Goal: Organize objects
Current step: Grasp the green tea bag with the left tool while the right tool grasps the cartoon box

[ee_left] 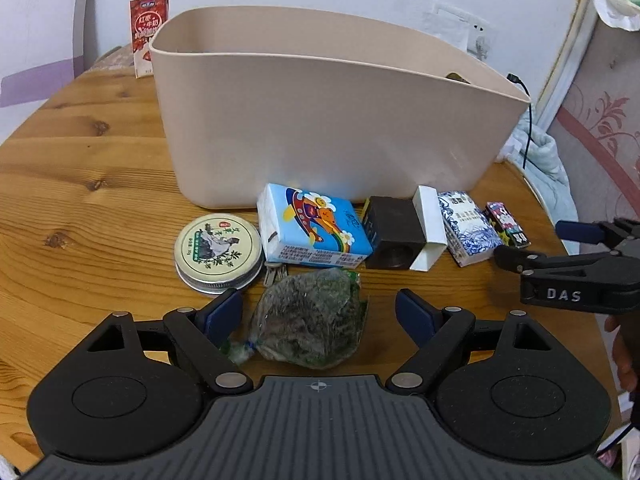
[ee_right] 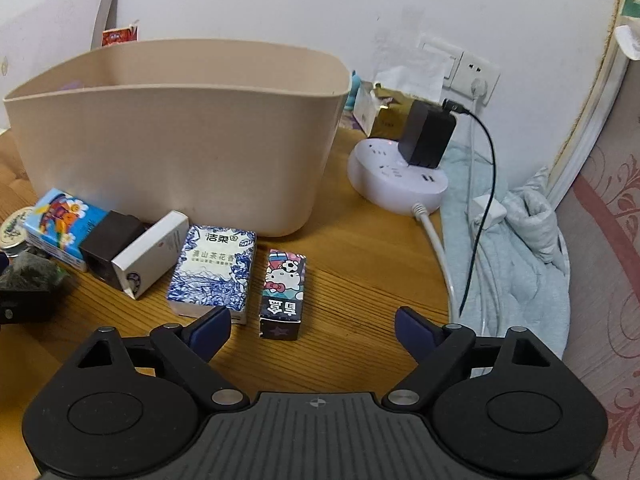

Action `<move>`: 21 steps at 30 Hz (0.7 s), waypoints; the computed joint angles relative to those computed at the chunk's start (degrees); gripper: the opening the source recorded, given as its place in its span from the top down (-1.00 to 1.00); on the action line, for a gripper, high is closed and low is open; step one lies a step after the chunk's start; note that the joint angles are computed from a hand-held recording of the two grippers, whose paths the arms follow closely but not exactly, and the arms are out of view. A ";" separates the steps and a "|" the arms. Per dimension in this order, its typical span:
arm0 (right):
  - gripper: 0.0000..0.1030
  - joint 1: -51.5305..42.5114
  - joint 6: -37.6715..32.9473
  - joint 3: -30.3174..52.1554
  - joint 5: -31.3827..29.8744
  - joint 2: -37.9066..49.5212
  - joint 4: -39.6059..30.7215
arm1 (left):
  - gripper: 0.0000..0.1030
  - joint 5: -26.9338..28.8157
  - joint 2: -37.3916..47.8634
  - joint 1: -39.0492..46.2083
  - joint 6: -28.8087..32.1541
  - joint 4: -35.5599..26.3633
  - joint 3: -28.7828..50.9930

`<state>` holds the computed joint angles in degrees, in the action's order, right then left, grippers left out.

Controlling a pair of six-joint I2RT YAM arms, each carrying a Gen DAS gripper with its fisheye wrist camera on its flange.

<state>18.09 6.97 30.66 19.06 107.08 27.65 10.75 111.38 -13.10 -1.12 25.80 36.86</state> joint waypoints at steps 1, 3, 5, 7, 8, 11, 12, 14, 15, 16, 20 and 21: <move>-0.69 -0.28 -0.15 0.59 -0.46 1.02 0.35 | -0.56 0.01 0.42 -0.13 -0.24 -0.17 0.48; -0.62 -0.61 -0.45 1.43 -1.45 2.43 0.59 | -0.33 -0.90 0.87 -0.68 -0.37 0.42 0.66; -0.52 -0.74 -0.89 1.09 -2.05 3.37 2.92 | -0.23 -1.19 1.12 -1.02 -0.24 0.66 0.82; -0.42 -0.90 -1.57 1.19 -2.73 3.56 3.44 | -0.20 -1.07 1.20 -1.02 -0.51 0.46 1.05; -0.32 -1.04 -1.90 1.32 -3.11 3.65 3.56 | -0.19 -1.09 1.26 -1.04 -0.60 0.39 1.18; -0.03 -1.36 -2.40 1.26 -4.70 3.75 4.20 | -0.14 -1.29 1.39 -1.12 -0.56 0.84 1.00; 0.06 -1.36 -2.47 1.27 -5.26 3.63 4.06 | -0.12 -1.23 1.36 -1.12 -0.50 0.74 1.00; 0.55 -0.89 -2.46 1.24 -5.47 3.41 3.71 | -0.10 -1.11 1.16 -1.07 -0.33 0.39 0.92; 0.59 -0.39 -2.50 1.29 -4.64 3.42 3.56 | -0.09 -1.10 0.99 -1.01 -0.37 0.28 0.79; 0.59 0.08 -2.65 1.15 -3.98 3.40 3.65 | -0.08 -0.79 0.43 -0.58 -0.24 0.13 0.30; 0.60 0.98 -1.75 0.29 -3.69 2.27 2.81 | -0.07 -0.19 -0.75 -0.07 -0.11 -1.03 -0.29; 0.60 1.27 -1.42 -0.04 -3.47 1.80 2.55 | -0.06 0.15 -1.19 0.12 0.04 -1.32 -0.54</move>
